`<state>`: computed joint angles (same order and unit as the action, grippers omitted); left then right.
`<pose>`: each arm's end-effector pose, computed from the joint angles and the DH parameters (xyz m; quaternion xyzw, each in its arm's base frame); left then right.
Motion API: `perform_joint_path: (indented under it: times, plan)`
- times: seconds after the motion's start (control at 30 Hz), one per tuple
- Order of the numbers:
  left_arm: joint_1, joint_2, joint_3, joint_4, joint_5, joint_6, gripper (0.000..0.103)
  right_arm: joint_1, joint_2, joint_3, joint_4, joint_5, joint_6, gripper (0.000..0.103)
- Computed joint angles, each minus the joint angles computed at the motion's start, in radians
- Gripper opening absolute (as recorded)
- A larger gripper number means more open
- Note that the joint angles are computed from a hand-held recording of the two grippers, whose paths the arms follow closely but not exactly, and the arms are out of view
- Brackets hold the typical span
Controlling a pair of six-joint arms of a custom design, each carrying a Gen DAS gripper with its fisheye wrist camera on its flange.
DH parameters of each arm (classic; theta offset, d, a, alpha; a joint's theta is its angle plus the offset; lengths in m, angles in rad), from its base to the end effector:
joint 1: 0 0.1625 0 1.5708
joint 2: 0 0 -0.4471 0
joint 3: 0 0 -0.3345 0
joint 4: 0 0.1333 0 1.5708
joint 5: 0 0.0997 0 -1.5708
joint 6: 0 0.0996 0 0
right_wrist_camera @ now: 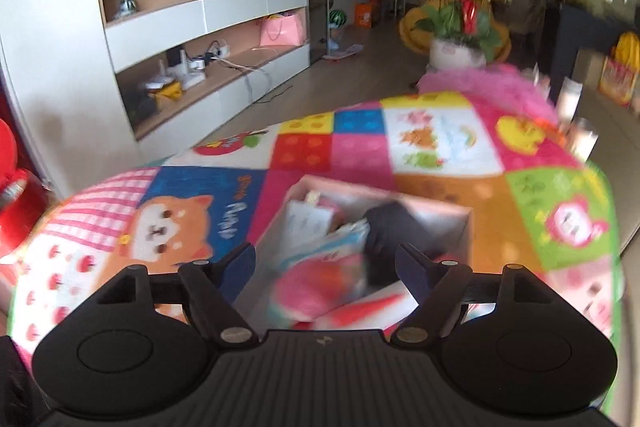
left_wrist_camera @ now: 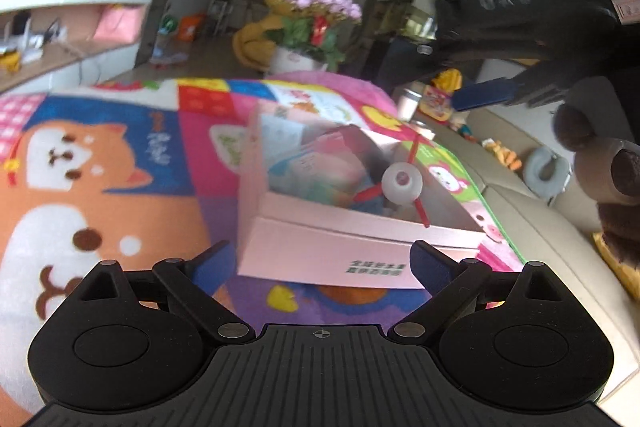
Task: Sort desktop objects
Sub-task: 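Push the foam rocket down into the box with the right gripper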
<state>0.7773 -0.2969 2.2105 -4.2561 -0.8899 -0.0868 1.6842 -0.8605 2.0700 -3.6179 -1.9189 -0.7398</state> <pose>-0.1766 -0.4487 -0.0077 0.1843 0.8628 -0.4527 0.1287 0.1605 -0.5313 0.2000 0.3082 -0.8483 0.3323 0.2739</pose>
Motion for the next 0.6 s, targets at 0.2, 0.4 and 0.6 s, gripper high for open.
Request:
perform_joint_path:
  times: [0.2, 0.4, 0.6]
  plan:
    - [0.003, 0.011, 0.004, -0.014, 0.012, -0.004, 0.100, -0.014, 0.035, -0.081, 0.052, -0.148, 0.059, 0.073]
    - [0.002, 0.020, 0.001, -0.027, 0.005, 0.020, 0.100, -0.092, 0.007, -0.175, 0.380, -0.090, 0.442, 0.061]
    - [0.010, 0.017, 0.004, -0.032, -0.009, 0.009, 0.100, -0.111, -0.006, -0.182, 0.435, -0.051, 0.503, 0.047]
